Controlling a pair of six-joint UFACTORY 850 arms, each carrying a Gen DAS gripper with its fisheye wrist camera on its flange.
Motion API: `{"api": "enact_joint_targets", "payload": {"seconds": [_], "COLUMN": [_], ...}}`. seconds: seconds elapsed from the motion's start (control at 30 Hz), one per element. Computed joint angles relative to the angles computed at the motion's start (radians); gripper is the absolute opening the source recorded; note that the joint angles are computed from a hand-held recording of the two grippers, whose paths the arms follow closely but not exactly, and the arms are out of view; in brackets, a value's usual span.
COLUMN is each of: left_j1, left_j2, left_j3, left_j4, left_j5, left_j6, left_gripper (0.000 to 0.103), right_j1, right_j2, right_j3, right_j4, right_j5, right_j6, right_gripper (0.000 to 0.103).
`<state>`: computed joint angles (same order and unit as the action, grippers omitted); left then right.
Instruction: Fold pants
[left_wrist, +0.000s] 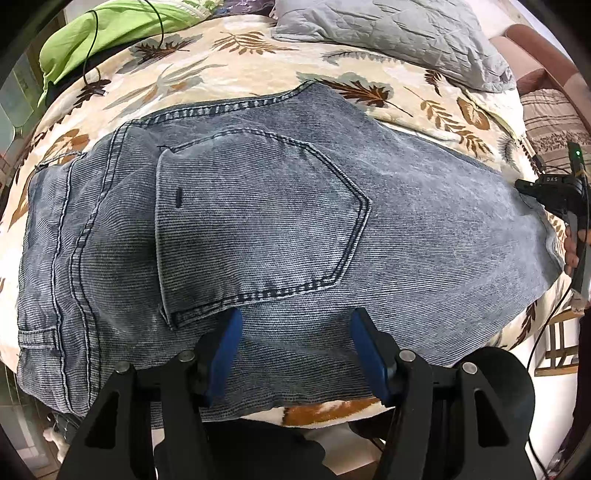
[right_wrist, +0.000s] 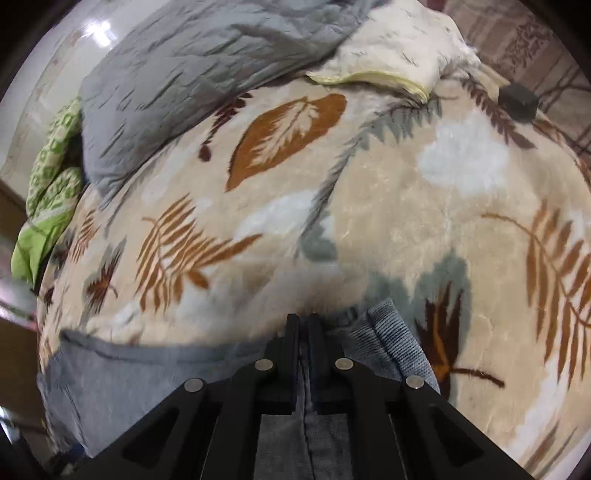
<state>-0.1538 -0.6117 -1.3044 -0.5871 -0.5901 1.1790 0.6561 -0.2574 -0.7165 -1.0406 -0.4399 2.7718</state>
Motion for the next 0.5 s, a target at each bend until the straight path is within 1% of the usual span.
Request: {"api": "enact_joint_targets", "payload": {"seconds": [0.1,0.13,0.23,0.3,0.33,0.4,0.43,0.47,0.5], "left_j1": [0.025,0.035,0.064,0.089,0.100,0.116,0.126,0.137,0.148], "left_j2": [0.023,0.033,0.067,0.082,0.083,0.070,0.046,0.030,-0.002], "left_j3": [0.024,0.032,0.052,0.053,0.048,0.024,-0.006,-0.026,-0.061], "left_j4": [-0.055,-0.078,-0.156,-0.216,-0.233,-0.229,-0.181,-0.149,-0.095], "left_j5": [-0.007,-0.015,-0.016,-0.003,0.008,0.055,0.086,0.094,0.111], "left_j6": [0.066,0.094,0.184,0.237,0.248,0.216,0.144,0.101,0.022], "left_gripper": [0.062,0.062,0.062,0.062,0.062,0.064,0.064,0.064,0.064], "right_j1": [0.056,0.080,0.128,0.136,0.140,0.150,0.152,0.152,0.165], "right_j2": [0.024,0.029,-0.005,-0.074,-0.098,-0.150,-0.175,-0.207,-0.229], "right_j3": [-0.004,-0.012,-0.065,-0.144,-0.170,-0.226,-0.250,-0.280,-0.296], "right_j4": [-0.095,-0.141,-0.226,-0.234,-0.222,-0.211,-0.182,-0.111,-0.066], "right_j5": [-0.063,-0.069,-0.032,0.028,0.040,0.064,0.084,0.101,0.084], "right_j6": [0.108,0.144,0.186,0.124,0.094,0.062,0.024,-0.056,-0.096], "right_gripper": [0.007,0.007,0.007,0.007,0.007,0.007,0.007,0.007,0.008]}}
